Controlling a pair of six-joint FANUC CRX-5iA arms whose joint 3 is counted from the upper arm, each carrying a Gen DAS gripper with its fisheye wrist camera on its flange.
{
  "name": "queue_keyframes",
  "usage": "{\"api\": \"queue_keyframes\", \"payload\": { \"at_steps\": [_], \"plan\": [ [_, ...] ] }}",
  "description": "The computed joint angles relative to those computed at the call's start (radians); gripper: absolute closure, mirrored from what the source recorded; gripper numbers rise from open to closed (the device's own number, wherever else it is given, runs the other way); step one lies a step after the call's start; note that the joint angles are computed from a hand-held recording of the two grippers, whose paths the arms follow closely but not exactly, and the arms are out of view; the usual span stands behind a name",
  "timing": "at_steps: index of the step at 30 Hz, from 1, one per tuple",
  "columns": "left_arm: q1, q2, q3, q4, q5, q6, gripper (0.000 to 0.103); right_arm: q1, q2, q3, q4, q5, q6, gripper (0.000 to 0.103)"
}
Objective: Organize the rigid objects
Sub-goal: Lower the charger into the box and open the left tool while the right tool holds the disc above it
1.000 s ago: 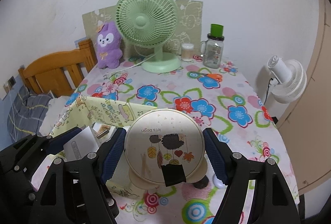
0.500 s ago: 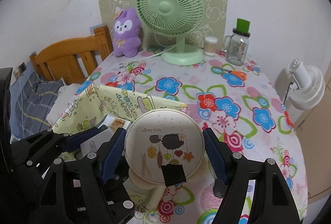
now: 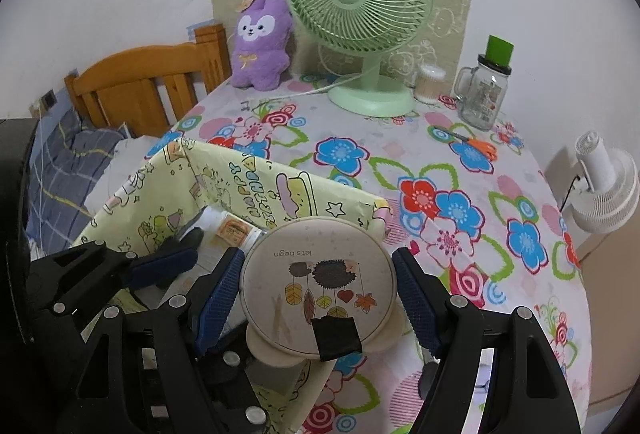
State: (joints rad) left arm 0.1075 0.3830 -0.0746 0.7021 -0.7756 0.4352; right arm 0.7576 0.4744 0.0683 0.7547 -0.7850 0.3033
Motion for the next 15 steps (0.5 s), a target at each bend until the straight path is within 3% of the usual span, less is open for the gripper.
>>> {"api": "queue_keyframes", "payload": {
  "at_steps": [8, 15],
  "plan": [
    [0.008, 0.006, 0.003, -0.002, -0.001, -0.010, 0.015, -0.003, 0.016, 0.021, -0.013, 0.016, 0.075, 0.026],
    [0.014, -0.005, -0.014, 0.001, 0.027, -0.031, 0.007, -0.001, 0.025, 0.034, -0.018, 0.034, 0.099, 0.024]
  ]
}}
